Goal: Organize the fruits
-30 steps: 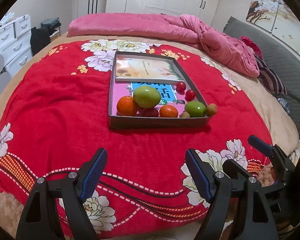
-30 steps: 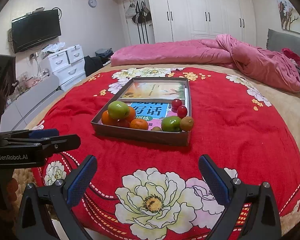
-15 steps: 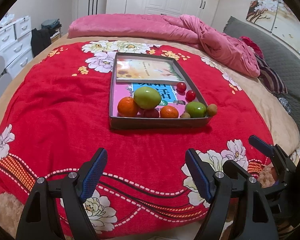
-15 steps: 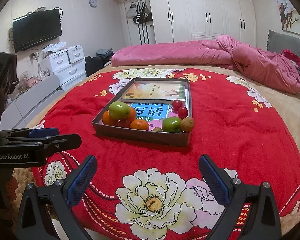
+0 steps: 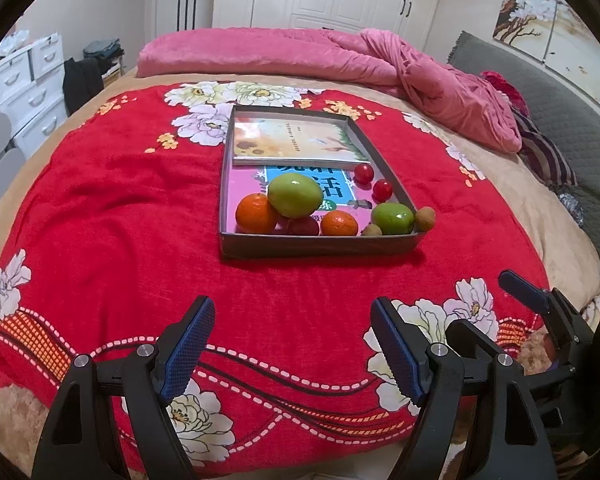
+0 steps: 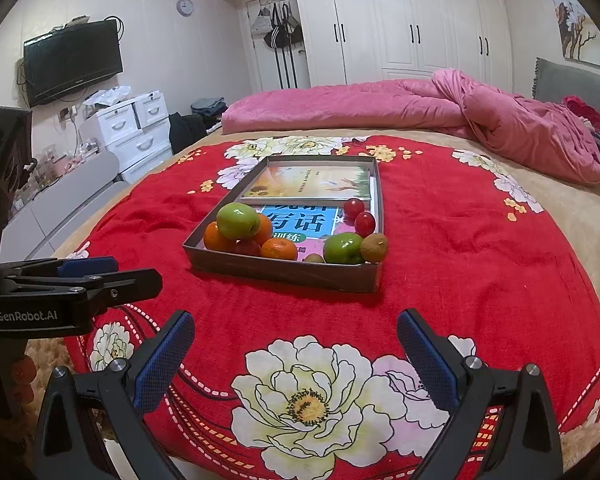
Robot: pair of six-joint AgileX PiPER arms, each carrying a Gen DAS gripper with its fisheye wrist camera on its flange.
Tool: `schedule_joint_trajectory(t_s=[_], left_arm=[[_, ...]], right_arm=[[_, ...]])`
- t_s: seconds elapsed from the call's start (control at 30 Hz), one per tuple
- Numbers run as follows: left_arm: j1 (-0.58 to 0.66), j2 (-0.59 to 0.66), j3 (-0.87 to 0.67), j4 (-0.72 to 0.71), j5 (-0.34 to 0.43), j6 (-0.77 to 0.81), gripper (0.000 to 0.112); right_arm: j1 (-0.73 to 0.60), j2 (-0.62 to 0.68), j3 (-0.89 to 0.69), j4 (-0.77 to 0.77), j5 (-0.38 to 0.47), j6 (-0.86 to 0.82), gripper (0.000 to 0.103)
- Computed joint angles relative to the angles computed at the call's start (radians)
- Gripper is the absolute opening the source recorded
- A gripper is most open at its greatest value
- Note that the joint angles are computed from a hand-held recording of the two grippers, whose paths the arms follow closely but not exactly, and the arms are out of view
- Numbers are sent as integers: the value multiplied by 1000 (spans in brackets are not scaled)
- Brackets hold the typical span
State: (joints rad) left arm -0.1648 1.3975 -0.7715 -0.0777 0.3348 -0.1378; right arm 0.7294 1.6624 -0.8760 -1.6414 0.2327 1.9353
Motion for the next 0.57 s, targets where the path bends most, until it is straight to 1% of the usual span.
schedule_joint_trajectory(t_s=[0.1, 0.2, 0.33, 0.4, 0.47, 0.53, 0.57], left_arm=[[4, 2, -1, -26, 1, 24, 81], [2, 8, -5, -20, 2, 18, 81], [5, 27, -16, 25, 10, -44, 81], [23, 48, -24, 33, 13, -63, 81], [56, 76, -35, 13, 10, -42, 81], [89, 98, -42, 6, -9, -27, 81], [120, 120, -57, 26, -21, -40, 81]], right_arm=[[1, 0, 0, -2, 2, 2, 102], [3, 3, -1, -7, 5, 10, 102], [-5, 3, 2, -22, 12, 31, 102], [-11, 3, 5, -29, 25, 40, 102], [-17, 7, 4, -39, 60, 52, 102], [-43, 11, 0, -40, 81, 50, 102], [-56, 14, 0, -50, 92, 65, 102]])
